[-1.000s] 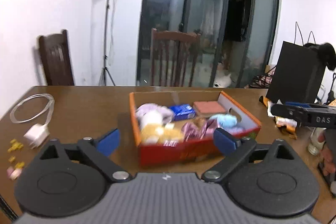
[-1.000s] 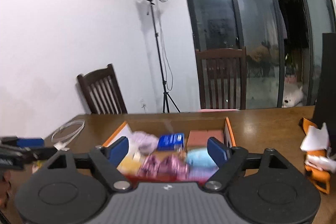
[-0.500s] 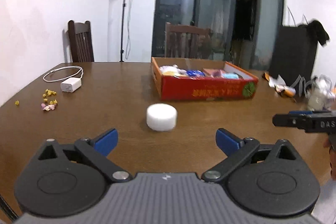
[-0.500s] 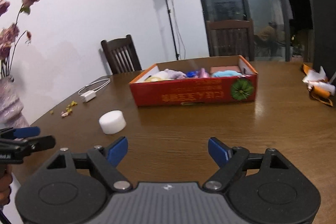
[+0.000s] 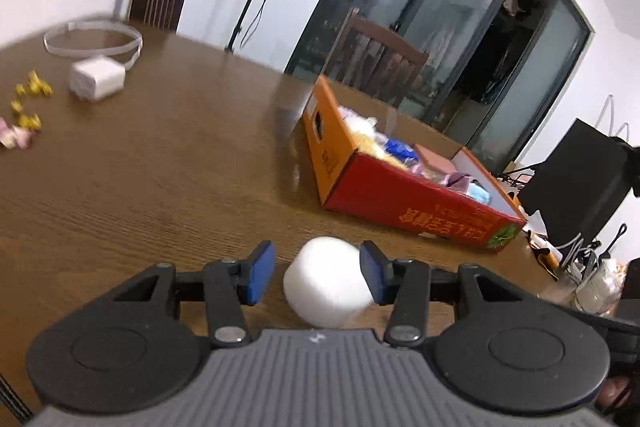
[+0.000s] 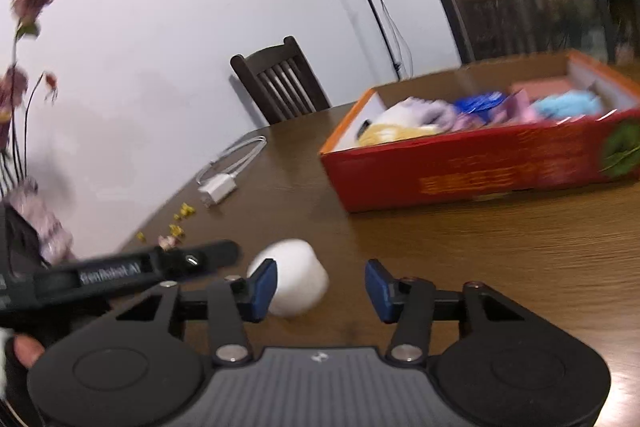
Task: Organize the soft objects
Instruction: 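Close both grippers on the white foam cylinder, then carry the foam cylinder into the box and open both grippers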
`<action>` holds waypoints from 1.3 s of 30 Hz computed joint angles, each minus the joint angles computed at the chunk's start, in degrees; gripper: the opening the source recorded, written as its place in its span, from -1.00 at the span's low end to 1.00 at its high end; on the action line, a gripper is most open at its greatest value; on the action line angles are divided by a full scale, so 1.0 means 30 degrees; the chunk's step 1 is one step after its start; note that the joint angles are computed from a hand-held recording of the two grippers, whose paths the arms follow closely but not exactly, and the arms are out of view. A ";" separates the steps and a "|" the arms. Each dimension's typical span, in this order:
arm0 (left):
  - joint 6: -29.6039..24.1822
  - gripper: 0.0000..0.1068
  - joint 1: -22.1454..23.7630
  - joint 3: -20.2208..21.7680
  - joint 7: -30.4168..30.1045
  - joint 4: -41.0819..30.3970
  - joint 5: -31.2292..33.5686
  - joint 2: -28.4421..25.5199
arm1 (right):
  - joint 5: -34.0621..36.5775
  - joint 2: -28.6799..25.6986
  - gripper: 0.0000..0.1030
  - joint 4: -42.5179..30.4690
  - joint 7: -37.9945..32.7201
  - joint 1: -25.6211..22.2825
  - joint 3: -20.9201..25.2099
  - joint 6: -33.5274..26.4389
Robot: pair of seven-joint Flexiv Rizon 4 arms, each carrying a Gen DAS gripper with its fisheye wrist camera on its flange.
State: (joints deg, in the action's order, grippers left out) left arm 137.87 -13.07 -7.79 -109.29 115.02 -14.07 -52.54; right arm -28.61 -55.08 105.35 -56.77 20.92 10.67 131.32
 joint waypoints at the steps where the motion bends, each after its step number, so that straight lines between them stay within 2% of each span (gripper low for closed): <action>1: -0.0324 -0.11 0.0095 -0.0035 0.0042 -0.0275 -0.0006 -0.0177 | -0.0476 -0.0498 -0.13 -0.0691 0.0606 -0.0345 0.0436 -0.0241; 4: -0.1211 -0.15 0.0473 -0.0208 -0.0039 -0.0646 0.0061 -0.0454 | -0.2471 -0.1935 -0.18 -0.2624 0.2588 -0.1246 0.1473 -0.1178; 7: -0.0735 -0.33 0.2590 -0.1674 -0.1757 -0.0694 0.2733 -0.1061 | -0.4429 -0.2818 -0.47 -0.3757 0.4035 -0.1724 0.1912 -0.2059; 11: -0.0486 -0.58 0.4187 -0.2720 -0.3454 -0.0932 0.5237 -0.1623 | -0.5938 -0.3085 -0.61 -0.4025 0.5069 -0.2094 0.1936 -0.2091; 14: -0.0524 -0.58 0.3112 -0.2241 -0.3788 -0.0525 0.4375 -0.1097 | -0.5058 -0.2352 -0.64 -0.3146 0.4622 -0.1427 0.1076 -0.1574; 17: -0.0378 -0.58 0.1968 -0.2027 -0.3801 -0.0137 0.4024 -0.0715 | -0.3427 -0.1201 -0.64 -0.1226 0.3314 -0.0844 0.0212 -0.0365; 22: -0.0450 -0.58 0.1042 -0.2877 -0.4394 -0.0499 0.4923 -0.1046 | -0.2447 0.0555 -0.64 0.3036 0.2246 -0.2035 0.0093 0.1789; 26: -0.1927 -0.58 -0.0551 -0.2977 -0.3470 -0.1595 0.4914 -0.0968 | -0.0156 0.1988 -0.64 0.6490 0.0136 -0.2231 -0.0516 0.3761; 28: -0.2766 -0.58 -0.1189 -0.2994 -0.2939 -0.2217 0.4710 -0.0951 | 0.0350 0.2256 -0.64 0.7387 -0.0216 -0.2663 -0.0499 0.4324; 35: -0.4070 -0.58 -0.2976 -0.2536 -0.1820 -0.3728 0.3019 -0.0932 | 0.0134 0.2024 -0.64 0.8325 -0.0440 -0.4267 -0.0509 0.6016; 39: -0.4596 -0.58 -0.2557 -0.2812 -0.1581 -0.4645 0.3021 -0.1094 | -0.1022 0.1814 -0.64 0.7537 0.0035 -0.4942 -0.0629 0.6002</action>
State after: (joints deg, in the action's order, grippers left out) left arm 124.08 -20.74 -16.22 -114.03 101.08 -5.00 -55.82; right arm -31.68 -49.64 127.96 -56.66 6.09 8.78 149.33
